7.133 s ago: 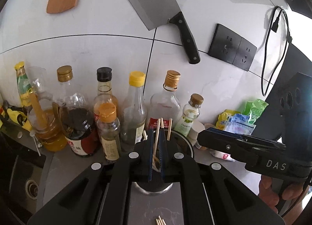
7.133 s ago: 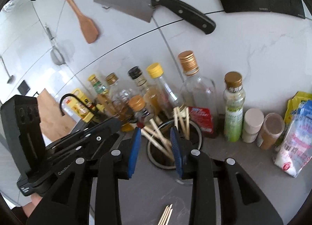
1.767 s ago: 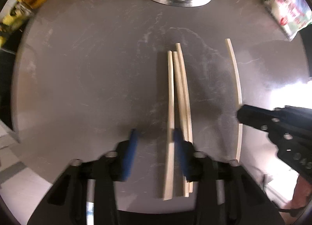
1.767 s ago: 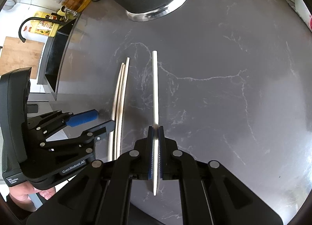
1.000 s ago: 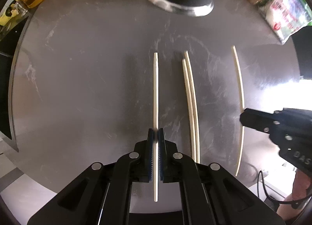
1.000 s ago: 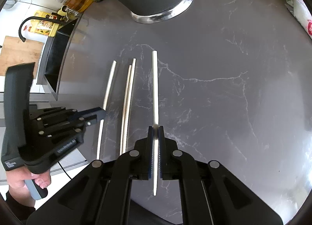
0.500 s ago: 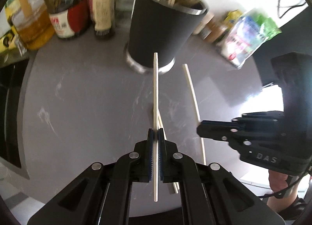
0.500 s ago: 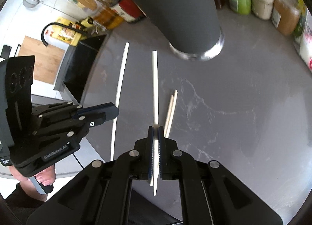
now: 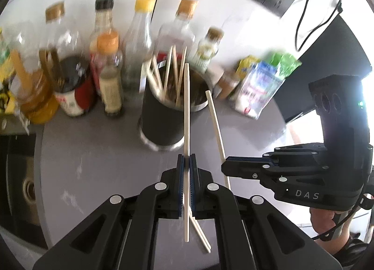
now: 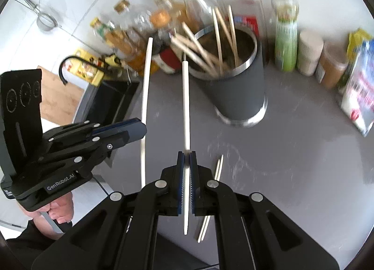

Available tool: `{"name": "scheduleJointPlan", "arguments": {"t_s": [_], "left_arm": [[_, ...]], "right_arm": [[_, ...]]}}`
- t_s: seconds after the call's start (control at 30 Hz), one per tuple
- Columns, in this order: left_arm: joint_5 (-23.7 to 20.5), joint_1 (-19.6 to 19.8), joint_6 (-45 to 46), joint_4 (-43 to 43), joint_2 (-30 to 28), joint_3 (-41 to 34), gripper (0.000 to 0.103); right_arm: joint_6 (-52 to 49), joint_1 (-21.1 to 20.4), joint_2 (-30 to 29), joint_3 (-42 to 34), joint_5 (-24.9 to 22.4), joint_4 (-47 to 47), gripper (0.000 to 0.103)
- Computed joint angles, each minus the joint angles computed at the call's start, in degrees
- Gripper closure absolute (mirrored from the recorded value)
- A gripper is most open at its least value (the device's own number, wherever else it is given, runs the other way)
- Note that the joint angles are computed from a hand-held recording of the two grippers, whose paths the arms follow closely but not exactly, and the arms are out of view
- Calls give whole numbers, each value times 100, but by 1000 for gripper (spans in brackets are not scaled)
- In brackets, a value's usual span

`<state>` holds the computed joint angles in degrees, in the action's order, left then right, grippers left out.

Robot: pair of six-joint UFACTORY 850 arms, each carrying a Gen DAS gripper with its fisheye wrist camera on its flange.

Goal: Organize utensils
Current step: 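Lift both held chopsticks and lower them into the black holder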

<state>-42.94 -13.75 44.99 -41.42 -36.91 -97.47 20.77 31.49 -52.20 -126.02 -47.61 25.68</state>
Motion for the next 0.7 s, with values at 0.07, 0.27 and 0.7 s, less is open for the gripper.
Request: {"name": "scheduleJointPlan", "arguments": {"t_s": [0.07,0.27,0.7], "left_arm": [[17,22,245,-319,-34,-138,99],[119,29,717,-1008,-189,-529,99],[582,-54,1200,-2002,-725,-1208,99]], "right_arm": [[-69,-59,-8,-74,194,114,97],[-267,-240,-151,-380,441,334,97],[-513,-505,-793,-1453,774,-24,98]]}}
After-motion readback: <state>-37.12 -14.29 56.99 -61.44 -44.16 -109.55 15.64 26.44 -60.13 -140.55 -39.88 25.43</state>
